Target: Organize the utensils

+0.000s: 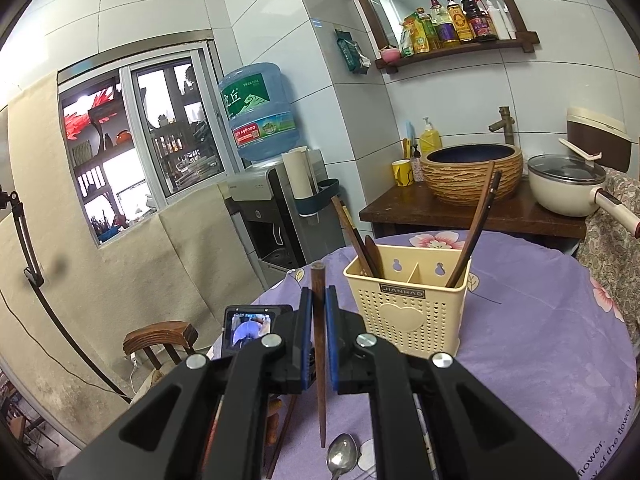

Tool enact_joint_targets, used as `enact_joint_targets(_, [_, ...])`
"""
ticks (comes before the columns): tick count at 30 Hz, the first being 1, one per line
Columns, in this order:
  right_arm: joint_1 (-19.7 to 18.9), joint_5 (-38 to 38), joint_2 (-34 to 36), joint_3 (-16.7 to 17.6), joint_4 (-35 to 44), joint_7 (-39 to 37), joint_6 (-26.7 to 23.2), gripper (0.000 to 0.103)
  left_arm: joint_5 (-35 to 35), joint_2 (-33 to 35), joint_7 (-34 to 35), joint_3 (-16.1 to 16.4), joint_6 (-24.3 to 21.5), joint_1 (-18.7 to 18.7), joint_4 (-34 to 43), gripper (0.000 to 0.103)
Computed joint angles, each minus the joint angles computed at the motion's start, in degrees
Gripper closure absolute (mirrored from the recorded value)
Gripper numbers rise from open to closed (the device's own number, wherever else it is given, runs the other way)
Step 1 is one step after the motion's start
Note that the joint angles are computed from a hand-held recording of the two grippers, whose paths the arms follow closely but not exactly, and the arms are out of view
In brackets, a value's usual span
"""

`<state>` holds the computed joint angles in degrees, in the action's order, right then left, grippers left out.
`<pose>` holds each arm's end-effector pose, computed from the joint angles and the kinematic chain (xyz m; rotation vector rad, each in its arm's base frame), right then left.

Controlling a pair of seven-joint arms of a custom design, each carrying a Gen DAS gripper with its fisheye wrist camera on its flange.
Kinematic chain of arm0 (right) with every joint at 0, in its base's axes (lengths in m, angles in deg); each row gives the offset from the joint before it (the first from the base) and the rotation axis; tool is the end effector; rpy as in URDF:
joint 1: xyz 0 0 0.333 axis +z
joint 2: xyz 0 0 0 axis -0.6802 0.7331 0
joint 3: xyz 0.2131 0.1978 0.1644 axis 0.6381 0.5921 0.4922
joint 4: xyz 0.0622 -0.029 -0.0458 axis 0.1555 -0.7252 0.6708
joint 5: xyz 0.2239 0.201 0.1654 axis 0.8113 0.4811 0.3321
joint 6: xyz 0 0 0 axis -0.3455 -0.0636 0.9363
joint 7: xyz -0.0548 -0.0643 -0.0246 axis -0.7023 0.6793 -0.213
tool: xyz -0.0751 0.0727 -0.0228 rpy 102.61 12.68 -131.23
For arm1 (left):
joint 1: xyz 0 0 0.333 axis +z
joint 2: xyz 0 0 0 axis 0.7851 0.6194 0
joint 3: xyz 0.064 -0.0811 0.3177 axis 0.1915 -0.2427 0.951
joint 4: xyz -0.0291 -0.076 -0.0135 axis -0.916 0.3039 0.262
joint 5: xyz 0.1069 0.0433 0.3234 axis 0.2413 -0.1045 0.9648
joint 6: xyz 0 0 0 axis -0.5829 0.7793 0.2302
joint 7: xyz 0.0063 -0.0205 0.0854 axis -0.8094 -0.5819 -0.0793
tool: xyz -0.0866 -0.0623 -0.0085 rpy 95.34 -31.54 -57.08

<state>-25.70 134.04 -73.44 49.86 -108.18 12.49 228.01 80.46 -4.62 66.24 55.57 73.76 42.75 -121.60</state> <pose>0.4648 0.0995 0.5976 -1.6471 1.0648 -0.3480 0.5797 -0.1342 0.4408 -2.0953 1.4474 -0.4786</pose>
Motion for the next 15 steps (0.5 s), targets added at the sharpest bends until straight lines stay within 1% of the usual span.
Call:
enact_joint_targets(4, [-0.02,-0.22,-0.02,0.0,-0.05,0.26,-0.01,0.096,0.65,0.41,-0.39,0.26,-0.27,-0.21,0.66,0.073])
enact_joint_targets(6, [0.0,-0.12,-0.03,0.02,-0.09,0.16,0.08,0.096,1.21,0.29,-0.32,0.25,0.19,-0.25,0.4,0.08])
enact_joint_targets(8, [-0.04,-0.46,0.12,0.06,-0.07,0.57,0.14,0.096,0.81,0.17,0.66,-0.16,-0.04,-0.35,0.36,0.096])
enact_joint_targets(10, [-0.04,-0.33,0.22,0.07,-0.1,0.75,0.39,0.096,1.06,0.24,0.93,-0.2,-0.88,-0.66,0.63,0.096])
enact_joint_targets(12, [-0.04,-0.26,0.13,0.07,-0.25,0.69,0.47,0.096,0.86,0.2,1.11,-0.24,-0.57,-0.51,0.53,0.096])
enact_joint_targets(15, [-0.18,-0.57,0.27,-0.05,-0.12,0.97,0.38,0.096,-2.85,-0.66,3.29,-0.78,2.93,0.95,-1.02,0.096])
